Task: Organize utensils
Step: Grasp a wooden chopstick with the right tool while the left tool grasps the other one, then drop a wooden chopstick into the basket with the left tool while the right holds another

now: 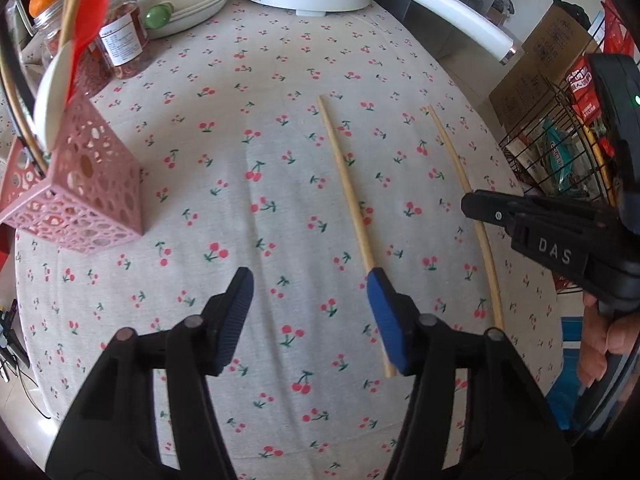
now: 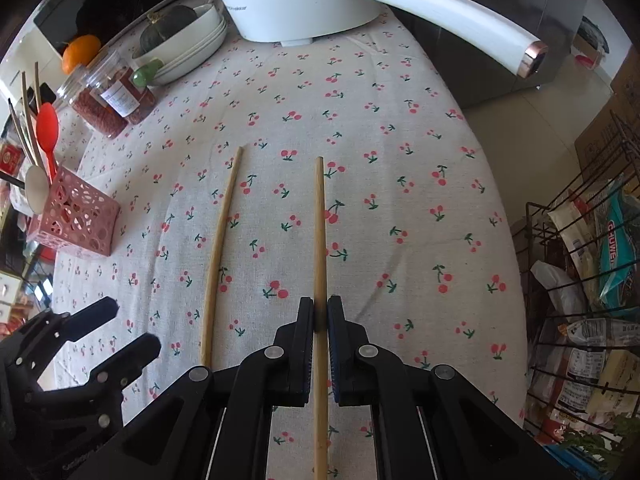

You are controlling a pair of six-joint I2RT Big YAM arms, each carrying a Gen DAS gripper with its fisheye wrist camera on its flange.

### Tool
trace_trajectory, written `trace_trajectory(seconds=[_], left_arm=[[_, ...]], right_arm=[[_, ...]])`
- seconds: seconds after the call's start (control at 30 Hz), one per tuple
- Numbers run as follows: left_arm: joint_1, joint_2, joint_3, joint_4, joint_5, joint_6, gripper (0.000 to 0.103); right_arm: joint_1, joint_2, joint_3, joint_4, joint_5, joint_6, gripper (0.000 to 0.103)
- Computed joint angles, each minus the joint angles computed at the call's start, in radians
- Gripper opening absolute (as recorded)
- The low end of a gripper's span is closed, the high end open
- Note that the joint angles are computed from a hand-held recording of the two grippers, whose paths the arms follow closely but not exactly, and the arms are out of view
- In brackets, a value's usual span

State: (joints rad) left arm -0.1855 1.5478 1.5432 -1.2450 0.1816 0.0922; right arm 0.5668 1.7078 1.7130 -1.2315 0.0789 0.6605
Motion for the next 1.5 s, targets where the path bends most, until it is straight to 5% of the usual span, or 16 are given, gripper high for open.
trace_trajectory(seconds=[0.17, 0.4, 0.7, 0.97, 1.3, 1.5], left_arm=[[-0.041, 0.088, 0.103, -0.024, 0.010, -0.054, 0.029], [-0.069, 0.182, 0.182, -0.055, -0.044, -0.105, 0.019], [-0.082, 0.197, 0.182, -0.037, -0.090, -0.084, 0.008], [-0.044, 0.095, 0.107, 0.020, -0.057, -0.044, 0.008], [0.067, -0.114, 0.011, 0.074, 0.064, 0.092, 0.007], [0.171, -0.225, -0.057, 0.190, 0.173, 0.106, 0.007]], right_arm=[[-0.021, -0.067, -0.068, 0.042, -0.023, 0.028, 0.007], [-0.033, -0.053, -0.058, 0.072, -0.046, 0.046, 0.007], [-0.032, -0.049, -0.056, 0.075, -0.037, 0.054, 0.007], [-0.014, -0.071, -0.067, 0.099, -0.009, 0.086, 0.007], [0.067, -0.104, -0.007, 0.102, 0.111, 0.071, 0.007], [0.123, -0.107, 0.042, 0.144, 0.206, 0.032, 0.007]])
